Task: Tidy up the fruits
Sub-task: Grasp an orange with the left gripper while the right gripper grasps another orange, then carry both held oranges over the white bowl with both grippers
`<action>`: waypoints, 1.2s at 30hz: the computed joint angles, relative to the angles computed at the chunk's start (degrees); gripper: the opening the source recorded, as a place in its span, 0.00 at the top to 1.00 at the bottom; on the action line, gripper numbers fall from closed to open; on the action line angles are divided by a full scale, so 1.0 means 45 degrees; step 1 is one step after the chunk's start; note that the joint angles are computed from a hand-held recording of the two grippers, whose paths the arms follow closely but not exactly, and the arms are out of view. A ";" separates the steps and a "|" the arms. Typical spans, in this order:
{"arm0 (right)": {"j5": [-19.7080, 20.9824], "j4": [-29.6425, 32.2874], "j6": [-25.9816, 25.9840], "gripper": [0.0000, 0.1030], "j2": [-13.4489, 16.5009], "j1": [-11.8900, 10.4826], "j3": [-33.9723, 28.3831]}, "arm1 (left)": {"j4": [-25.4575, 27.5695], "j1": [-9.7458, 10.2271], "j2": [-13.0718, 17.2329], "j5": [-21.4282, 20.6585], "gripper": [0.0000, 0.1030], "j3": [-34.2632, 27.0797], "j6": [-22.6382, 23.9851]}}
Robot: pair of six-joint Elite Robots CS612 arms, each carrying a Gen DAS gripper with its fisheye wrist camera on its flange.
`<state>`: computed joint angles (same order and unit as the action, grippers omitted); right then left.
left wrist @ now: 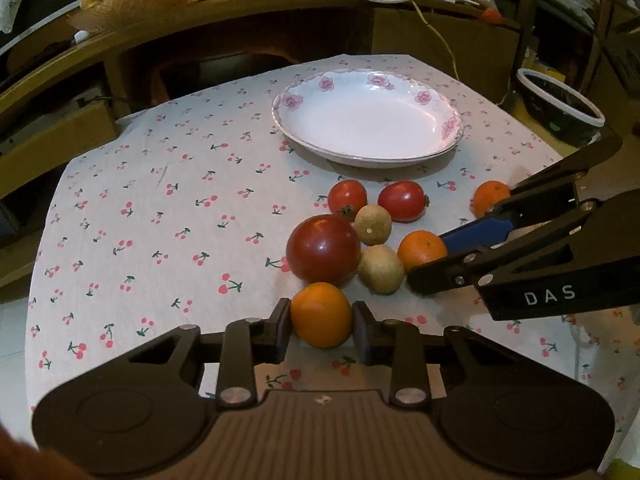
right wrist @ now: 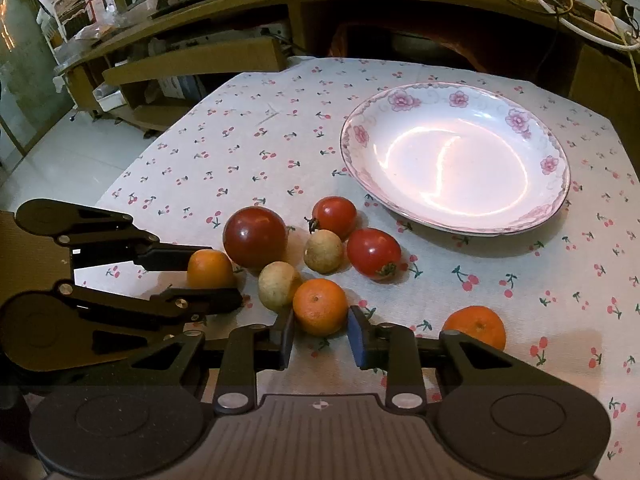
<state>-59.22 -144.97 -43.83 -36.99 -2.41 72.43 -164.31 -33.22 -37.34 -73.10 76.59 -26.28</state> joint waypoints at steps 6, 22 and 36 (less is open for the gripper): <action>0.0433 0.0118 0.0176 0.72 -0.0111 -0.0135 0.0040 | -0.0252 0.0002 -0.0075 -0.0147 0.65 -0.0019 -0.0098; 0.1050 -0.0427 0.1410 0.72 -0.0148 -0.0361 -0.0085 | -0.0468 0.0058 0.0405 -0.0364 0.65 -0.1199 0.0047; 0.1103 -0.0988 0.2578 0.72 0.0190 -0.0403 -0.0721 | -0.0088 0.0291 0.0991 -0.0424 0.65 -0.2503 -0.0105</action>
<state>-54.26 -149.41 -32.23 -36.14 -4.23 69.19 -164.70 -31.91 -32.88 -75.01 65.33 -26.75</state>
